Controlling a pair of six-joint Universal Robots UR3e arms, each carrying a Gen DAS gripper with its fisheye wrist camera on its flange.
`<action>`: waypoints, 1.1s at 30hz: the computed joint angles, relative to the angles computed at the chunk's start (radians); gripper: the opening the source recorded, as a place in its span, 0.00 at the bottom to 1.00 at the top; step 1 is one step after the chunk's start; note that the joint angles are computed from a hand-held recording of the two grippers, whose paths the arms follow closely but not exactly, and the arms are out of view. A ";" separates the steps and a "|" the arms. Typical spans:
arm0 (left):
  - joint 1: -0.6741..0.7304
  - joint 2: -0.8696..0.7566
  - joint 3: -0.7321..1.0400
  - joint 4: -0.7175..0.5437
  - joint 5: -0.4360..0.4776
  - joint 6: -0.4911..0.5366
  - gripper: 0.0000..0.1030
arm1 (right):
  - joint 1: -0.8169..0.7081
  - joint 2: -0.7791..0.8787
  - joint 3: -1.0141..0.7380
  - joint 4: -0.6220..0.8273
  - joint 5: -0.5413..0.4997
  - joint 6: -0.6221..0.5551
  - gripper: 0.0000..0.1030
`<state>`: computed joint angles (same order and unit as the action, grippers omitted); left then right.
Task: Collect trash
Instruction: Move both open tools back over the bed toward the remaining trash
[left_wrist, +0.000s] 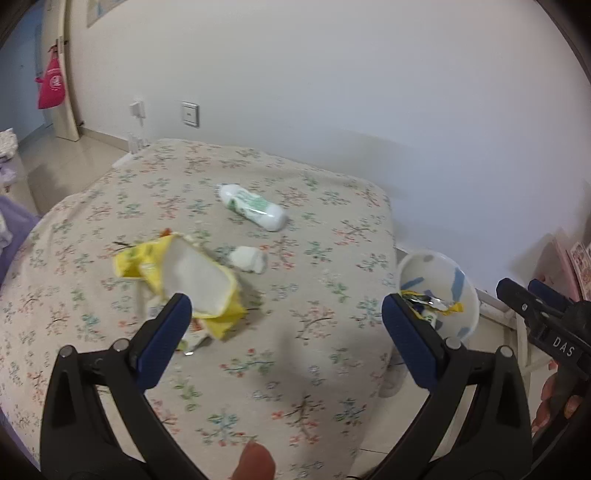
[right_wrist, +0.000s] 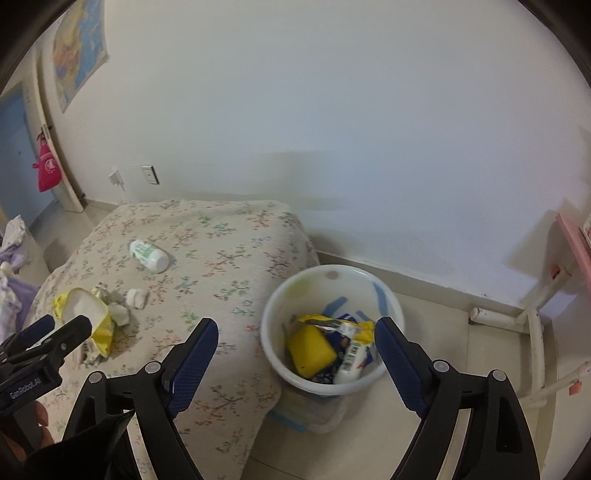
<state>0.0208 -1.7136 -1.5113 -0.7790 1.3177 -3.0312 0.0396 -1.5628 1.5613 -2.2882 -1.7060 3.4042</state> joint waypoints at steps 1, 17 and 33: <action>0.017 0.018 -0.017 0.004 0.001 0.004 0.99 | 0.021 0.021 -0.024 0.001 -0.010 0.004 0.87; 0.277 0.198 -0.215 0.057 -0.014 0.049 0.99 | 0.264 0.328 -0.405 0.065 -0.071 0.040 0.89; 0.468 0.199 -0.277 0.118 -0.046 0.002 0.99 | 0.399 0.729 -1.011 0.284 -0.096 0.020 0.91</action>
